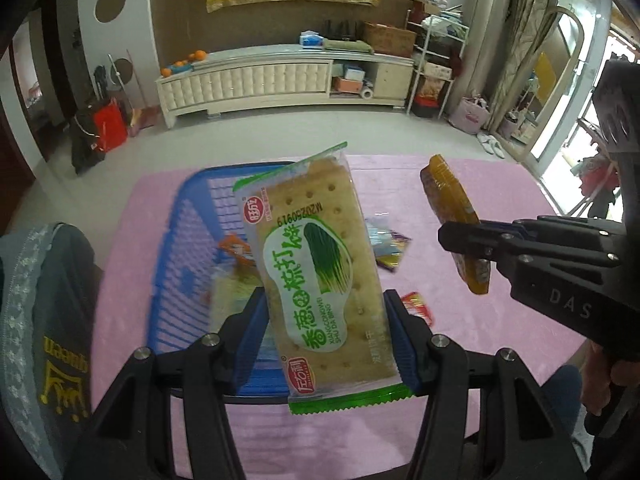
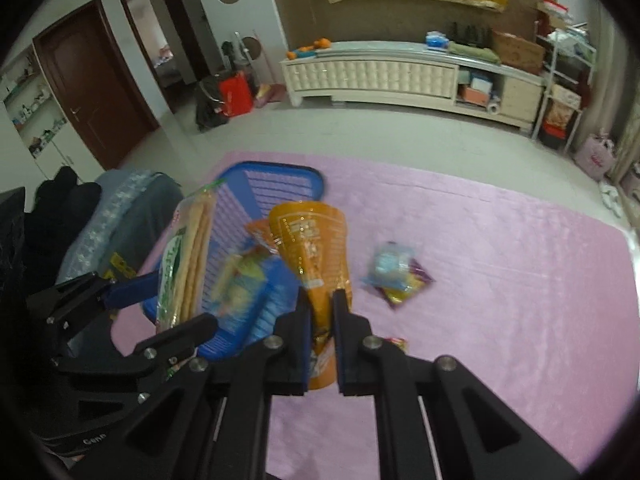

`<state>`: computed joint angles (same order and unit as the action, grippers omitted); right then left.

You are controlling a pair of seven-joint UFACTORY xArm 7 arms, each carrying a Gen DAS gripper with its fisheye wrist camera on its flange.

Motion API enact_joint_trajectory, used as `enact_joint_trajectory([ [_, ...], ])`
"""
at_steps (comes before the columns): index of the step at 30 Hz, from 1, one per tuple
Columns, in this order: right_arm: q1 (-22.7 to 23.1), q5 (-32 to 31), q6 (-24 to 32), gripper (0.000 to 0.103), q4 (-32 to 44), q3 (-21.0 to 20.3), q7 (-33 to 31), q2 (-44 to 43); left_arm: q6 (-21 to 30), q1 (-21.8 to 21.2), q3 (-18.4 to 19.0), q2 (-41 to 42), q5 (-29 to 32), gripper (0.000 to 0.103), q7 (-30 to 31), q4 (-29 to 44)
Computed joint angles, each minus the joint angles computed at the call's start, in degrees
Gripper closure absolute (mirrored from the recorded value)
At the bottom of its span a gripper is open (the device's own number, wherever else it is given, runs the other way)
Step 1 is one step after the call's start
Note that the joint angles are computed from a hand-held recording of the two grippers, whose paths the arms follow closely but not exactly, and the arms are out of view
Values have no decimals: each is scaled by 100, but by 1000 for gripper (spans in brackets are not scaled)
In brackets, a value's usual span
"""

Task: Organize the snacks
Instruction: 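Carry both packs into the blue basket and open both grippers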

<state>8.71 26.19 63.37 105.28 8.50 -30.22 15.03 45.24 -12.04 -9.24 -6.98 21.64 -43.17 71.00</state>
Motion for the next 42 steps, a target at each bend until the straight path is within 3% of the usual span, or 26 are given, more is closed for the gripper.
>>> enact_joint_trajectory([
  [7, 420, -180, 246, 91, 359, 192, 496, 471, -146, 293, 303, -544, -566, 48, 593, -644],
  [15, 859, -596, 405, 91, 530, 251, 952, 736, -197, 491, 391, -545, -1075, 48, 1251, -939],
  [21, 999, -859, 510, 91, 678, 232, 1235, 904, -310, 571, 425, -433, -1273, 48, 1563, -1032],
  [35, 1151, -1283, 269, 88, 170, 211, 1525, 740, -276, 639, 486, -299, -1510, 48, 2003, -1047],
  [39, 1198, -1447, 220, 79, 134, 181, 1562, 702, -221, 647, 475, -350, -1532, 46, 1926, -1067],
  [42, 1118, -1331, 261, 70, 130, 205, 1512, 680, -207, 650, 459, -494, -1543, 37, 1847, -1133],
])
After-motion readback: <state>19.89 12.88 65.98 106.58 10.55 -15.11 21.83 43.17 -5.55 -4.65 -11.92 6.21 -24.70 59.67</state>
